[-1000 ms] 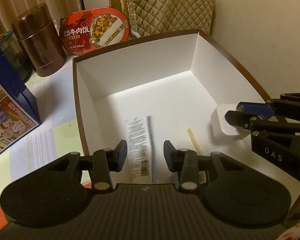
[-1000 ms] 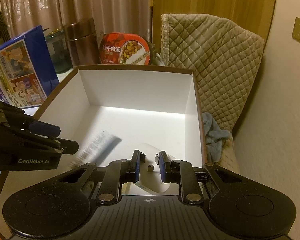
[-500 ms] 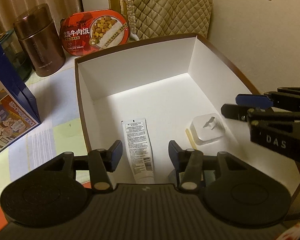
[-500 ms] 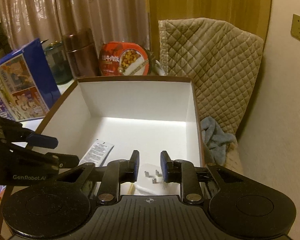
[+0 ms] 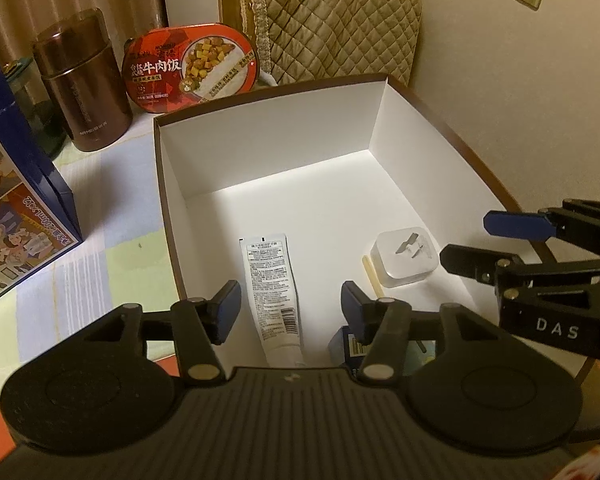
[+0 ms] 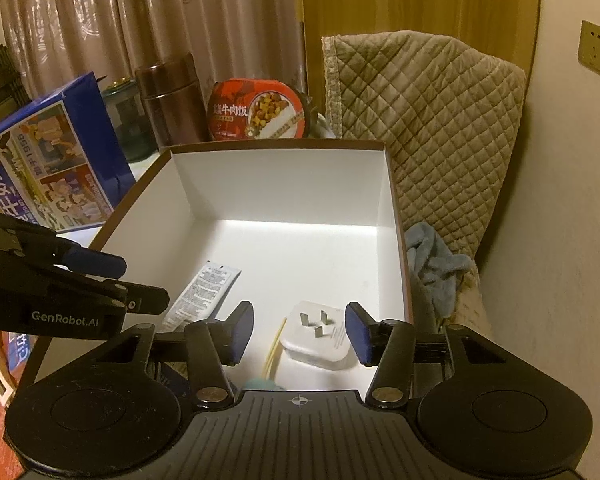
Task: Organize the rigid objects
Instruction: 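Move both tools out of the box back over the items on the mat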
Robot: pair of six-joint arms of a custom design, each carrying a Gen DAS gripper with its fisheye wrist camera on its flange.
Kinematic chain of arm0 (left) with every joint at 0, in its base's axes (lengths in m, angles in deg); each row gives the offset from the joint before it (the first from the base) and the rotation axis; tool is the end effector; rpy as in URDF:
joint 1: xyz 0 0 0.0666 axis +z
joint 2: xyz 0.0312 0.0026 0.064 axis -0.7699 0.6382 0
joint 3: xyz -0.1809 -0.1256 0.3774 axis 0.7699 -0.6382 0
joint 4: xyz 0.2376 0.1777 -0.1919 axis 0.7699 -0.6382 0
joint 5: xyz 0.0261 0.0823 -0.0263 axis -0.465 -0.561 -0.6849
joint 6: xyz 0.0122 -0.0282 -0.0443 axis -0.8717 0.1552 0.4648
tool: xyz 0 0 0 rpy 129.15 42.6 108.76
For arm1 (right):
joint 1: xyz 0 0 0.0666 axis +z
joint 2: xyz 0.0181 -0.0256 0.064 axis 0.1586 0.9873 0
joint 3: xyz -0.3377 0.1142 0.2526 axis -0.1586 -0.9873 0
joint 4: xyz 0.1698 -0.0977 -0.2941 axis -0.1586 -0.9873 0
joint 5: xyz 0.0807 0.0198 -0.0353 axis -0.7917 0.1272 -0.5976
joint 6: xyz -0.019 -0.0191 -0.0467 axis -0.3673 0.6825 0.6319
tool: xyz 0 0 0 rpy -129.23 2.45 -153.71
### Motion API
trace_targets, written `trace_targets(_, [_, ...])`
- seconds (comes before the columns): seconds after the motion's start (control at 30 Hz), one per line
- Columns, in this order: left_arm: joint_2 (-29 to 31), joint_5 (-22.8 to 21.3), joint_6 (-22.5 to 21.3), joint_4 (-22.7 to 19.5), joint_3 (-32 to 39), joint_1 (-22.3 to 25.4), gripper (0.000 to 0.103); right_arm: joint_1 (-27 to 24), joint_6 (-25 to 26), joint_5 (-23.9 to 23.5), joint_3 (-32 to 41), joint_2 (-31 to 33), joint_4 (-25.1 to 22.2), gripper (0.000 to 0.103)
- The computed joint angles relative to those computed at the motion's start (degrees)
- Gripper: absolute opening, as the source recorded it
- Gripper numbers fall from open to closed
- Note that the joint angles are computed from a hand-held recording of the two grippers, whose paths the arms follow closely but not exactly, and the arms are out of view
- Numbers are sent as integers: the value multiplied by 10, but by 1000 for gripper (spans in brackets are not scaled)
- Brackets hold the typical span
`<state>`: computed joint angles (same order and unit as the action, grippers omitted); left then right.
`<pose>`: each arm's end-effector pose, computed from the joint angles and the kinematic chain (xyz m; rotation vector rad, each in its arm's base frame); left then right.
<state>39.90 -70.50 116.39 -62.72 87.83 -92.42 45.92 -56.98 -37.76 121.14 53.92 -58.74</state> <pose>0.3702 -0.3181 0.5472 0.0002 2.5432 -0.0613 0.3516 0.2623 0.5410 -0.5572 2.3214 0.3874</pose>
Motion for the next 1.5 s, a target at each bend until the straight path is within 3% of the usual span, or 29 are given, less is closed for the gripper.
trace_targets(0.53, [-44,-27,47,-4,-11,-35,54,19,-64,18,-18,-43,-4,68])
trace_targets(0.97, [-90,-83,100,-50,-25,-95,54,59,-124,32,-30,-89,-28,69])
trace_targets(1.5, [-163,-136,200,-96,-73,-176,54,154,-177,71,-44,-124,-49,69])
